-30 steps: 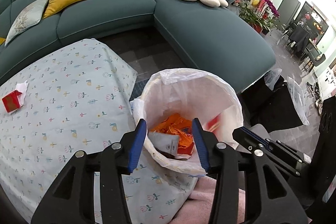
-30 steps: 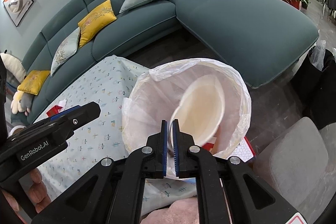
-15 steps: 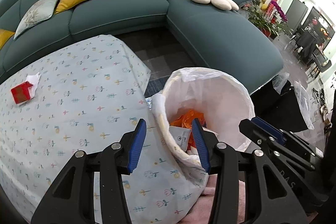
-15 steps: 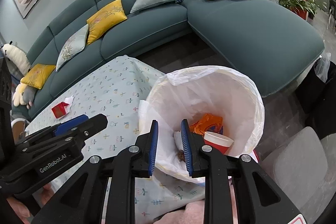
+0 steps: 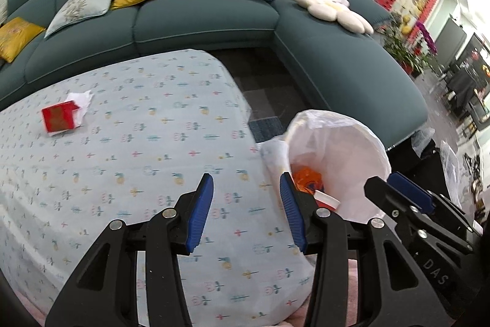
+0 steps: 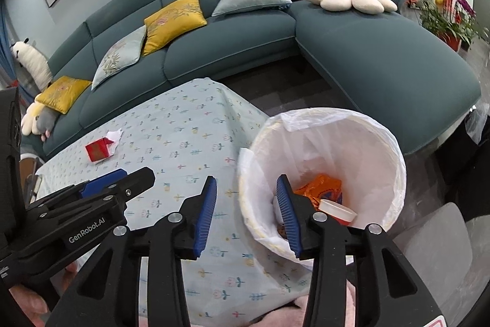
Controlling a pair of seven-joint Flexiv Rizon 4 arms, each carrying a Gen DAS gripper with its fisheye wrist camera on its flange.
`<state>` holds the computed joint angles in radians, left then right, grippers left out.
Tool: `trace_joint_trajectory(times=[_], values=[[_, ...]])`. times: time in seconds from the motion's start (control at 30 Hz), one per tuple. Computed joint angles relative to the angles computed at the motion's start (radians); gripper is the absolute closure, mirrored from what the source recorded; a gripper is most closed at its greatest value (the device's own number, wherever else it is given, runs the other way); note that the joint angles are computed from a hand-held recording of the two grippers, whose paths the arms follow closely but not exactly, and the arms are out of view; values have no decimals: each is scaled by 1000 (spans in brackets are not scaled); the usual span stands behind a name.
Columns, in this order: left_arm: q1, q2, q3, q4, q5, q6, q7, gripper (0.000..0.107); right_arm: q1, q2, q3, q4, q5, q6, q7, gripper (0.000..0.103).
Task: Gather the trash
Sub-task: 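Move both open tools back toward the red tissue box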
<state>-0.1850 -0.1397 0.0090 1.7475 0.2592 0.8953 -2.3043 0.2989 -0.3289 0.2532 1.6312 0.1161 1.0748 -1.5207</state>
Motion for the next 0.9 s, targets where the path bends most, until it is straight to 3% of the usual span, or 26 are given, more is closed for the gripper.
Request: trace_joint_trajectory(times=[0.33,0.9], values=[[44,97,15,84,36,1,-46,59,51,16,11,6,-43,-4,8,53],[188,286,19,274,66,-4,-93,39,162,-5,37,-13,-105,-35,29,45]])
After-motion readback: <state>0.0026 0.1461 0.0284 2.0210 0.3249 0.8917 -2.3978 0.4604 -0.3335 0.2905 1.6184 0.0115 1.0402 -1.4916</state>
